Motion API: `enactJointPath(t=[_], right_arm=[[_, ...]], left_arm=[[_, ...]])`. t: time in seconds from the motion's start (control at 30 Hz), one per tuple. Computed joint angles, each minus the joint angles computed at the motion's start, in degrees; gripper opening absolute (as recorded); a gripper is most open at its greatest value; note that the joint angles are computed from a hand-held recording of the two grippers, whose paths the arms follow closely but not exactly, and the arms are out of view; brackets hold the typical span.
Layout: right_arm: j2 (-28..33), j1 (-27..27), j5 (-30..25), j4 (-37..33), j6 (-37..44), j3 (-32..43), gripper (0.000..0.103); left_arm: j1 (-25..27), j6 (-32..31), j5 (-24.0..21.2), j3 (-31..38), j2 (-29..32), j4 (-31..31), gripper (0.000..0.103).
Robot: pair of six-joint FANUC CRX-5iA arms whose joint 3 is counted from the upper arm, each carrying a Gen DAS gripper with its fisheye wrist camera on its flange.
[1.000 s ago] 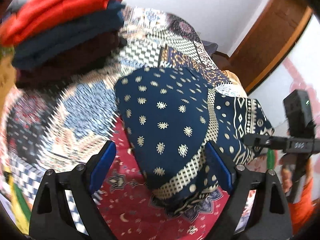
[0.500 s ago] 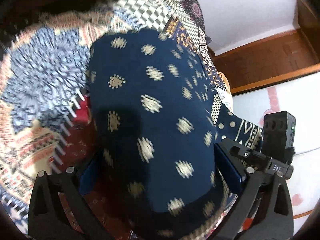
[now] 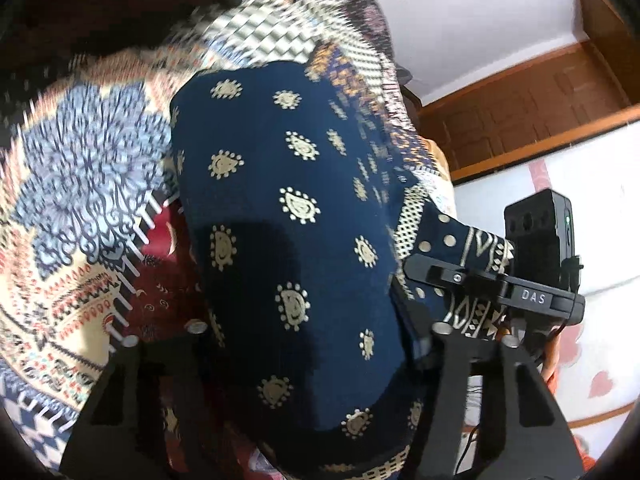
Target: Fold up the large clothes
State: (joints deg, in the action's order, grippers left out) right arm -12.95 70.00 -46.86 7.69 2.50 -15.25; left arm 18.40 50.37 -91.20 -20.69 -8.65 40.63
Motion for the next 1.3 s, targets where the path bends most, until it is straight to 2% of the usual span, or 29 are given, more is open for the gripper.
enactJointPath(t=[0.17, 0.3, 0.47, 0.63, 0.77, 0.83, 0.97, 1.03, 1.17, 1.23, 1.3], right_arm=[[0.0, 2.7, -2.4, 8.2, -2.6, 3.6, 0.022], [1.4, 3.7, -4.9, 15.7, -3.2, 8.6, 0.022], [5.0, 3.5, -7.1, 24.8, -1.8, 16.9, 0.022], [11.8, 0.5, -7.5, 27.7, 4.8, 28.6, 0.022], [21.0, -2.6, -9.3, 25.9, 14.1, 43.1, 0.022], [24.4, -4.2, -8.9, 24.2, 17.3, 47.8, 0.022], [33.0, -8.4, -8.3, 16.5, 23.3, 58.5, 0.022], [37.3, -10.1, -10.0, 11.8, 26.2, 63.7, 0.022], [48.8, -13.4, -18.2, 1.3, 32.0, 77.7, 0.024], [50.6, -14.9, -18.8, -2.5, 32.5, 77.4, 0.026], [47.8, -15.9, -12.8, -4.8, 31.7, 69.5, 0.035]], left_arm=[[1.5, -1.1, -2.7, 3.2, -2.2, 2.8, 0.051], [3.1, -1.0, -5.0, 8.4, -2.9, 6.0, 0.050], [3.9, -1.3, -4.5, 18.7, -1.2, 11.5, 0.049], [5.2, 0.4, -4.0, 31.8, 4.8, 18.1, 0.049], [6.2, 2.9, -2.4, 42.9, 12.0, 22.0, 0.049], [7.2, 3.2, -2.5, 47.4, 15.1, 22.7, 0.049], [8.1, 5.5, -1.1, 55.6, 22.8, 22.6, 0.049], [9.3, 5.0, -1.0, 56.9, 25.7, 20.9, 0.050], [9.7, 6.0, 0.5, 59.1, 30.9, 13.5, 0.053], [9.8, 8.6, 0.3, 59.6, 34.0, 8.8, 0.055], [10.5, 9.3, 0.1, 58.3, 35.6, 6.9, 0.062]])
